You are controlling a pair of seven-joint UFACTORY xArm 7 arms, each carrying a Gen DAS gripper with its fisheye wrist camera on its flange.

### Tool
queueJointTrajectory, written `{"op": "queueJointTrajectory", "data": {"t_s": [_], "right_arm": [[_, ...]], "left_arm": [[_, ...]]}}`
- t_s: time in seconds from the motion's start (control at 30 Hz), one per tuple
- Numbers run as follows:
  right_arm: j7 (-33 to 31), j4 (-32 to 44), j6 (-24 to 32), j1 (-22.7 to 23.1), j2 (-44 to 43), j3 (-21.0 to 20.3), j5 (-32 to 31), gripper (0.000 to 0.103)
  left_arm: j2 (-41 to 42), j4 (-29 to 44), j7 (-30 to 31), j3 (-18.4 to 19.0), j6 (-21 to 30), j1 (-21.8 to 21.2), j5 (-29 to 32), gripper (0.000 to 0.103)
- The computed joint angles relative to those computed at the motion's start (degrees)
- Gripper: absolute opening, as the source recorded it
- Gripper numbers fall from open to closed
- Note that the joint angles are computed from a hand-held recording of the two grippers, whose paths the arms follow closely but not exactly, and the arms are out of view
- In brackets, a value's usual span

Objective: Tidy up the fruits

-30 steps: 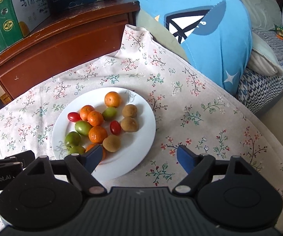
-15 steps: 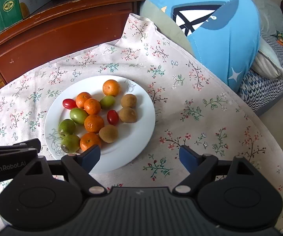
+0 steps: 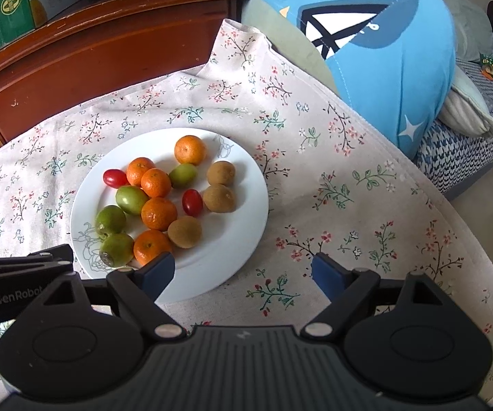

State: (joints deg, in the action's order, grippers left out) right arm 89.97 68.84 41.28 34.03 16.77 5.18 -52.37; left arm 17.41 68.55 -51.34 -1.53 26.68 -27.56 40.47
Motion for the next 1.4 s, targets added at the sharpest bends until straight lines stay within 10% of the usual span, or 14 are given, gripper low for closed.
{"op": "queueJointTrajectory", "data": {"t_s": [1.4], "right_arm": [[11.79,-7.9,-8.72,1.67,-2.84,1.95,-14.06,0.093]], "left_arm": [[-12.37,-13.36,-7.71,-3.11,-2.76,5.47,7.62,0.093]]}}
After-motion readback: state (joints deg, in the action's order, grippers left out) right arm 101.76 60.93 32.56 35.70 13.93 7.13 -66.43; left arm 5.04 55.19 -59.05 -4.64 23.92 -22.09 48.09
